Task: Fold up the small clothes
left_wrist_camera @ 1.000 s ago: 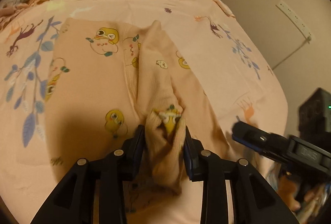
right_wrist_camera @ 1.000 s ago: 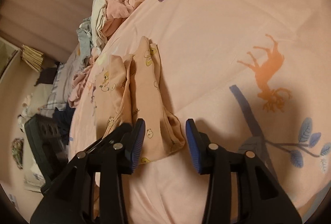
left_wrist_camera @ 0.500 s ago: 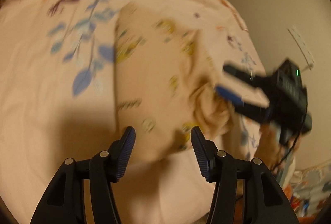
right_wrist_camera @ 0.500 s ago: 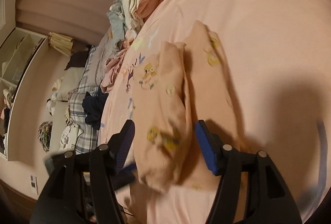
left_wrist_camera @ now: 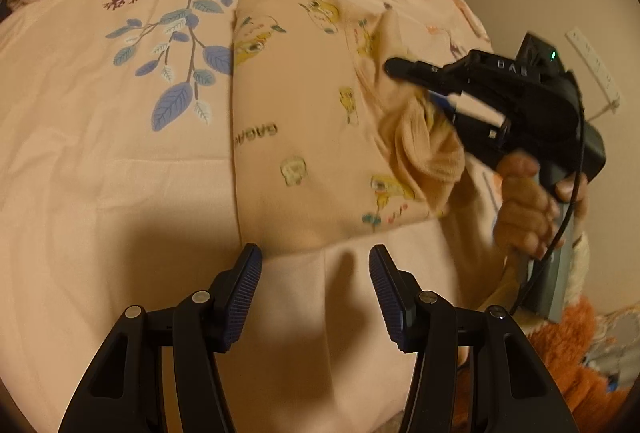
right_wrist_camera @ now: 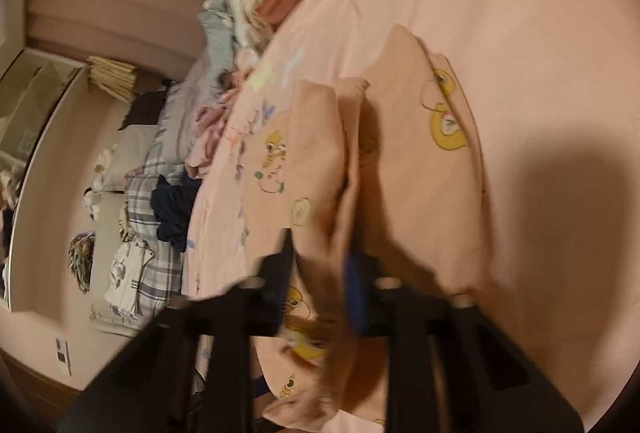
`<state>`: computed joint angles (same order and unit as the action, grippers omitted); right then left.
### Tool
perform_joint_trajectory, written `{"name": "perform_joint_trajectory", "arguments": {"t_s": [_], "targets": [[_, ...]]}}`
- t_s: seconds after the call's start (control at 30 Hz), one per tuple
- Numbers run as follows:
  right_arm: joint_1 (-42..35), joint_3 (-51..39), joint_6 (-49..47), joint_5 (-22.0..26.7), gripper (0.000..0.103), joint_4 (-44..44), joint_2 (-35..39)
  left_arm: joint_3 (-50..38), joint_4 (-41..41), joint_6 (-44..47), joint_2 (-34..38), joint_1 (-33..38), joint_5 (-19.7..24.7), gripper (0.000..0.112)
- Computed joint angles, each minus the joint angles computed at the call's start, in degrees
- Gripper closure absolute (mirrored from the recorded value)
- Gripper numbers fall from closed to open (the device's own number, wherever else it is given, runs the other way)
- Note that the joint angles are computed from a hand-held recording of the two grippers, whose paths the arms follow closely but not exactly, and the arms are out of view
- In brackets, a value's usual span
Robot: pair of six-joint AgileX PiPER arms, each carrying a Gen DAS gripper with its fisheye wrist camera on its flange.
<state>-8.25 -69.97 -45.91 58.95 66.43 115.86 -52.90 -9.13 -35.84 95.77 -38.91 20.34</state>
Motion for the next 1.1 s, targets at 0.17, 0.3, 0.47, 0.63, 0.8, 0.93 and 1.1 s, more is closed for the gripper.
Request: {"name": "perform_joint_trajectory", "arguments": {"t_s": [0.17,0.3,0.47,0.63,0.8,0.93,1.1], "targets": [[-2.04,-0.05,-4.12,2.54,0.092,6.99,0.91,0.5,7.16,-9.2,0.25,-1.47,0.49,0.058],[-3.01,-0.28,-4.08,1.92,0.092,7.01,-0.1,-1.48,13.36,-16.82,0.84,-2.11,1.26,0.058],[-6.56,-0.38,-3.72,2.16,0.092,8.07,0.16,-7.31,23.59,-27.68,4.96,-5.25,7.59,0.059],[-7.38,-2.17,2.16,-2.2,0.087,1.4,1.21,-7.76,32.37,-34.96,6.65,-7.23,9.43,0.065],[-7.39,-0.76,8.36,-5.78,0.077,-5.41,-1.3,-6.37,31.03,-32.8,5.32,-6.1,9.27,0.065],[-7.4,2.82,4.49,-8.02,0.077,-6.2,-10.28,-5.67,29.14,-31.1,6.29,-3.49,4.94,0.065],[-3.17,2.81,-2.03,-3.86,0.077,-4.92,-13.0,-5.28,33.84,-36.23,6.07,-5.12,6.01,0.065]]}}
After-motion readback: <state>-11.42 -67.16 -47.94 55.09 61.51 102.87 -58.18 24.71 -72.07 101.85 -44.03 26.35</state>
